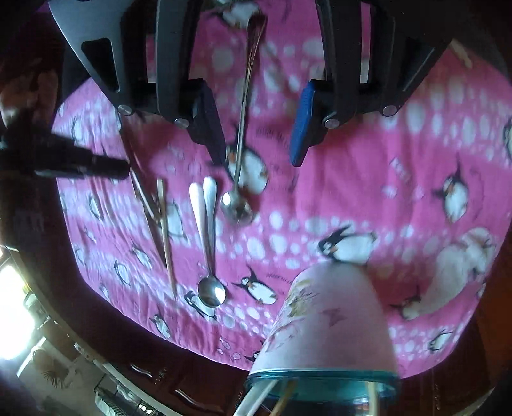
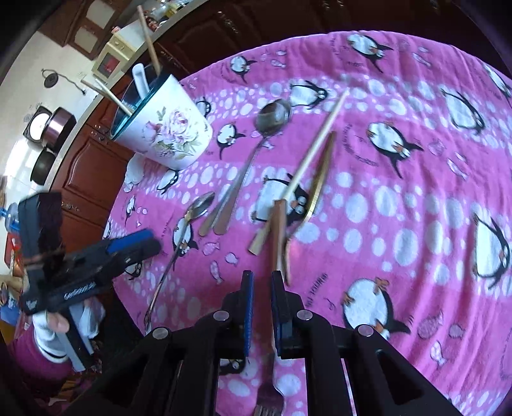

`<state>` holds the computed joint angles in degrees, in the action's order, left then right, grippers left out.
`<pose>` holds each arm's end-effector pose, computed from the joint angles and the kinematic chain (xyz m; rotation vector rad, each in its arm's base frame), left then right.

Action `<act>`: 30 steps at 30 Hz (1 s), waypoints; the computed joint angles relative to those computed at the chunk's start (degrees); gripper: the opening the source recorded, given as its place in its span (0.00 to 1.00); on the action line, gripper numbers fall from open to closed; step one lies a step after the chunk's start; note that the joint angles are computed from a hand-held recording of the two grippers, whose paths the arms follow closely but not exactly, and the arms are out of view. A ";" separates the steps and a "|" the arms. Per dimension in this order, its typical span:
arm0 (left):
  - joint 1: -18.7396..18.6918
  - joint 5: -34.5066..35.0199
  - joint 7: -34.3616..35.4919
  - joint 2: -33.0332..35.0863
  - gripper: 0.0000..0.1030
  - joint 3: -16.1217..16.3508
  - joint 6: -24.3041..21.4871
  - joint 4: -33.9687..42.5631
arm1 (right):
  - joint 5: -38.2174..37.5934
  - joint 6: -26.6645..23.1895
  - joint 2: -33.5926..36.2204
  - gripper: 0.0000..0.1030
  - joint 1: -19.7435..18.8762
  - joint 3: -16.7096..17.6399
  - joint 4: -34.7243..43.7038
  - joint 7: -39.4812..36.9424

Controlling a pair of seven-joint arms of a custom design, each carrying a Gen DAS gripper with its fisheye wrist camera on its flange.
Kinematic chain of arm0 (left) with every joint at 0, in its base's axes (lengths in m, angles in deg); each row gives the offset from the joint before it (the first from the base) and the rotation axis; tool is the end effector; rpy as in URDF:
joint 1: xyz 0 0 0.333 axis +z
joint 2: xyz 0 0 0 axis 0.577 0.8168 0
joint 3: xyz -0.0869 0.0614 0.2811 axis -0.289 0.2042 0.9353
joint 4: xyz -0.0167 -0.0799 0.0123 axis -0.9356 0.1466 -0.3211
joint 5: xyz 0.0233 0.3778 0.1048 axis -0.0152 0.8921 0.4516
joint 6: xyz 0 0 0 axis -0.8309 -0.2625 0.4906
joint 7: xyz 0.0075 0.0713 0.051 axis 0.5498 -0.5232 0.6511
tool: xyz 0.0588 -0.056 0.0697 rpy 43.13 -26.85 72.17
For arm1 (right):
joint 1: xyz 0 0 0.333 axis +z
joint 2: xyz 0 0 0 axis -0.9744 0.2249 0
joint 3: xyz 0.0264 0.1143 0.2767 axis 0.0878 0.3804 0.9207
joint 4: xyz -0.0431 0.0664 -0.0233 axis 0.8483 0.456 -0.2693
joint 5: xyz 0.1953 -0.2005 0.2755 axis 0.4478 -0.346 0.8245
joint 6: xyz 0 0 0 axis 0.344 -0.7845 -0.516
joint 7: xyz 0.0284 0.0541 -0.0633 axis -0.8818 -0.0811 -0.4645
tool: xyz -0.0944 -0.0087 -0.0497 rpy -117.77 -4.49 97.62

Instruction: Organize utensils

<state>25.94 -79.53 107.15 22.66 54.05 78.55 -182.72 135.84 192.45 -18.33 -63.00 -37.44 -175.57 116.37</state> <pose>0.5272 -0.1769 0.3735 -2.0533 2.1654 -0.7759 0.5315 0.1744 0.3510 -1.9694 1.5818 0.1339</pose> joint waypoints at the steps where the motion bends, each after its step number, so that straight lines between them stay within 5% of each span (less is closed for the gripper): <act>1: -0.05 1.00 -0.58 1.42 0.39 0.06 -0.17 1.34 | -2.32 0.82 0.61 0.09 0.36 -0.04 0.50 1.68; 4: 0.17 1.31 -0.59 4.14 0.39 -0.11 -1.54 4.36 | -9.42 3.03 2.04 0.09 0.81 -0.10 1.44 7.26; 12: 1.48 -3.29 1.92 8.69 0.39 -1.15 -3.63 9.53 | -13.71 0.88 7.94 0.10 -1.08 1.85 7.57 9.17; 16: 1.29 -2.95 2.70 9.39 0.37 -1.37 -5.41 10.93 | -9.37 1.66 8.58 0.10 -3.12 4.07 8.22 6.27; 19: 1.63 -4.89 4.19 10.08 0.20 -1.87 -7.23 12.12 | -5.92 0.54 8.81 0.10 -4.25 4.81 8.64 3.80; 30: 2.13 -8.87 5.61 8.46 0.03 -2.33 -3.52 10.09 | 3.08 2.79 4.34 0.09 -3.58 5.04 5.07 -5.45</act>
